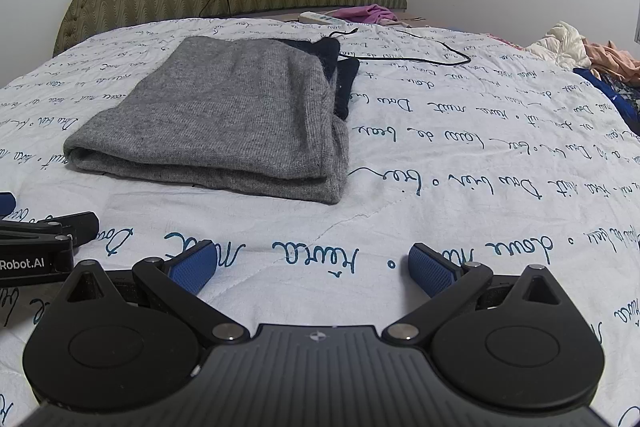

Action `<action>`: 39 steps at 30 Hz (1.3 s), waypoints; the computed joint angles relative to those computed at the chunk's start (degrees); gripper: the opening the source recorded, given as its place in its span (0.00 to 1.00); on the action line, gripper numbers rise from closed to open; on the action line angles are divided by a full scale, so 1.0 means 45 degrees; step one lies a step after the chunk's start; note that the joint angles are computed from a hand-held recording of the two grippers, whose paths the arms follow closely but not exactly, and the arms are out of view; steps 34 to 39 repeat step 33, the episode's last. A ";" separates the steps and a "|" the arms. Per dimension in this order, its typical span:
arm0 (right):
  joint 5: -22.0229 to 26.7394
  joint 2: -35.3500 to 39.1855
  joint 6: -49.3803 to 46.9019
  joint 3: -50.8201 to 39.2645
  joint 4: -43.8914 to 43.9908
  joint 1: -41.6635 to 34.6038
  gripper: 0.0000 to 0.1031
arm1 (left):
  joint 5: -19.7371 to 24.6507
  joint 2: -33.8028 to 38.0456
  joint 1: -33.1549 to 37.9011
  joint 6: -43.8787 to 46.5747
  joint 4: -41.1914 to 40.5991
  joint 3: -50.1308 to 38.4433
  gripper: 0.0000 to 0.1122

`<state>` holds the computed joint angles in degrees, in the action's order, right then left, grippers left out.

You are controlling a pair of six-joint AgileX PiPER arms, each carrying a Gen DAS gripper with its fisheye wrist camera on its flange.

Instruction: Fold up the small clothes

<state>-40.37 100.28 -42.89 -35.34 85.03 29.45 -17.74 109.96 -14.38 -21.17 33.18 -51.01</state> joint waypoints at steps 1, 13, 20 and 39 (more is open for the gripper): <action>0.0000 0.0000 0.0000 0.0000 0.0000 0.0000 1.00 | 0.0001 0.0002 0.0003 -0.0014 0.0014 -0.0004 0.92; -0.0007 0.0008 0.0023 0.0004 -0.0009 0.0009 1.00 | -0.0014 0.0010 0.0009 -0.0083 0.0064 -0.0007 0.92; -0.0010 0.0008 0.0012 0.0004 -0.0005 0.0008 1.00 | -0.0009 0.0013 0.0014 -0.0309 0.0251 -0.0032 0.92; -0.0025 0.0013 0.0012 -0.0003 0.0010 0.0026 1.00 | -0.0030 0.0004 0.0007 -0.0297 0.0235 -0.0011 0.92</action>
